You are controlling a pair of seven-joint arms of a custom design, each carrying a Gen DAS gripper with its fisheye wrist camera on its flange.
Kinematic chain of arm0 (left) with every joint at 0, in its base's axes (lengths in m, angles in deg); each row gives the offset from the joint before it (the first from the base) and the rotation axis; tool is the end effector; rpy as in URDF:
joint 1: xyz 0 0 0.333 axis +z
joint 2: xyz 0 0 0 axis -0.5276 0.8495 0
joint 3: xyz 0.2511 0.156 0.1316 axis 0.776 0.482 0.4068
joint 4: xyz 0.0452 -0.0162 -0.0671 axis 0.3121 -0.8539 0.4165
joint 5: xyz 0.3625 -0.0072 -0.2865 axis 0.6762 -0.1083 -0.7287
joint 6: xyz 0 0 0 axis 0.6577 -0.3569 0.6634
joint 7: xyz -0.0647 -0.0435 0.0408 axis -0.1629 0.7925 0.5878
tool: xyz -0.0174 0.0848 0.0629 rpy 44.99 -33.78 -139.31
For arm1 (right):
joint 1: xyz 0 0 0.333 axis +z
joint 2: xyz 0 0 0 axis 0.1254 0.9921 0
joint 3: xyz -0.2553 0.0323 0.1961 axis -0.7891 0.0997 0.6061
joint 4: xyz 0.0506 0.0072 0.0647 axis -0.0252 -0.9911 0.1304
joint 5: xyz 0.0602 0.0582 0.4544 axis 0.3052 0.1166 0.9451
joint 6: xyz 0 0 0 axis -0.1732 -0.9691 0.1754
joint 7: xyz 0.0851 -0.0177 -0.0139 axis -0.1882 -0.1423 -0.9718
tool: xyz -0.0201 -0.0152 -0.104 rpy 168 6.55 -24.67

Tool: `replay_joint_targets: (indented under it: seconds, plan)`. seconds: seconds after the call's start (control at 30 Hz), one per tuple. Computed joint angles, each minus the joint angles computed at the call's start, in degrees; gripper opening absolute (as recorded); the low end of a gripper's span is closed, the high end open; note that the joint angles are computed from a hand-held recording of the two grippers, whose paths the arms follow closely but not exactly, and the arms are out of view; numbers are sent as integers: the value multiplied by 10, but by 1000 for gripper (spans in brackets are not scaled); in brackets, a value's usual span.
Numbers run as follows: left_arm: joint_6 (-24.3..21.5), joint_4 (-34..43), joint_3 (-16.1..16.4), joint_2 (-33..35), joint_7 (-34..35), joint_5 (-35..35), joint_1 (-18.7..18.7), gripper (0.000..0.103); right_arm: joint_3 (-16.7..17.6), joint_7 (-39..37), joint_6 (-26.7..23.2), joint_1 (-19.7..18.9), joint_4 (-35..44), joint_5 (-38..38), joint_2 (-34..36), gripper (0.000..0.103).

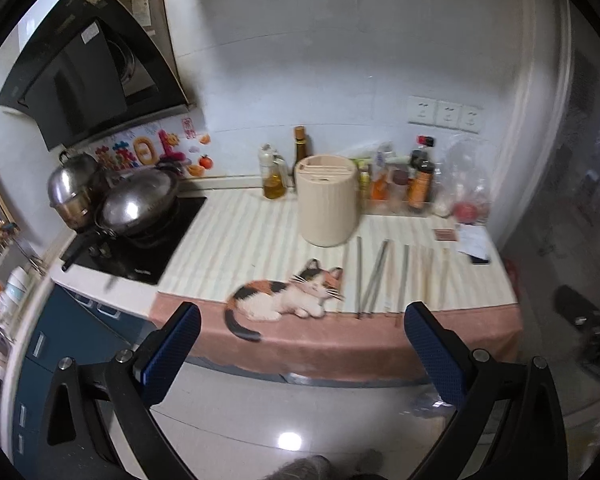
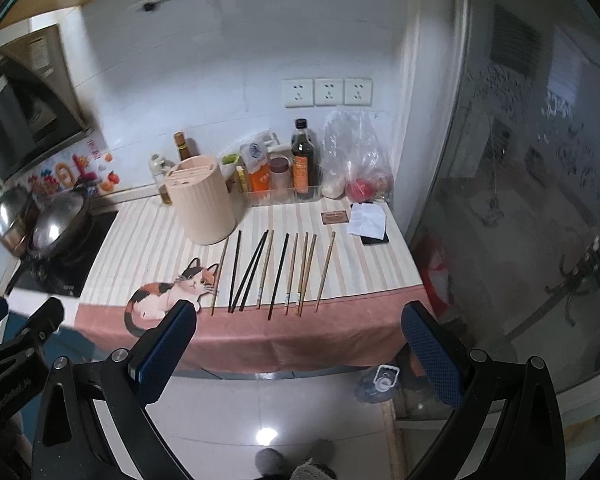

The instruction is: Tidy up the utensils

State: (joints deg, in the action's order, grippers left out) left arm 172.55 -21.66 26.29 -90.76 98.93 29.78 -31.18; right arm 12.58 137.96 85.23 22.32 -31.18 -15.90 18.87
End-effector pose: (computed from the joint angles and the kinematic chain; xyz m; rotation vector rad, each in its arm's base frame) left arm 0.5008 -0.0105 0.8314 -1.4993 1.9986 -0.7553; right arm 0.3106 0.2816 0.8327 -1.3108 2.2270 -0.8435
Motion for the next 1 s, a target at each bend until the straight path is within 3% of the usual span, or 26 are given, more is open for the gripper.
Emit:
replay_joint_targets:
  seconds: [0.23,0.47,0.57,0.67,0.8,0.87,1.0]
  plan:
    - [16,27,-13,95,13,27,7,103,-48,49,57,0,-63,56,10,101]
    - [-39,102,-39,217,-10,51,6,103,-105,18,128,0,-109,110,53,64]
    - [-54,141,-50,274,-31,74,-1,102,-131,-5,162,-6,-121,137,82,58]
    - [-71,192,-58,339,-56,105,-14,98,-164,-41,207,-17,-134,174,120,57]
    - [-139,312,-60,458,-95,134,-36,75,-208,-108,273,-29,-133,264,189,52]
    - [-164,366,-58,506,-112,146,-48,74,-223,-155,302,-33,-116,323,238,45]
    - [-214,496,-53,612,-122,170,-73,74,-225,-225,305,-45,-45,384,333,40]
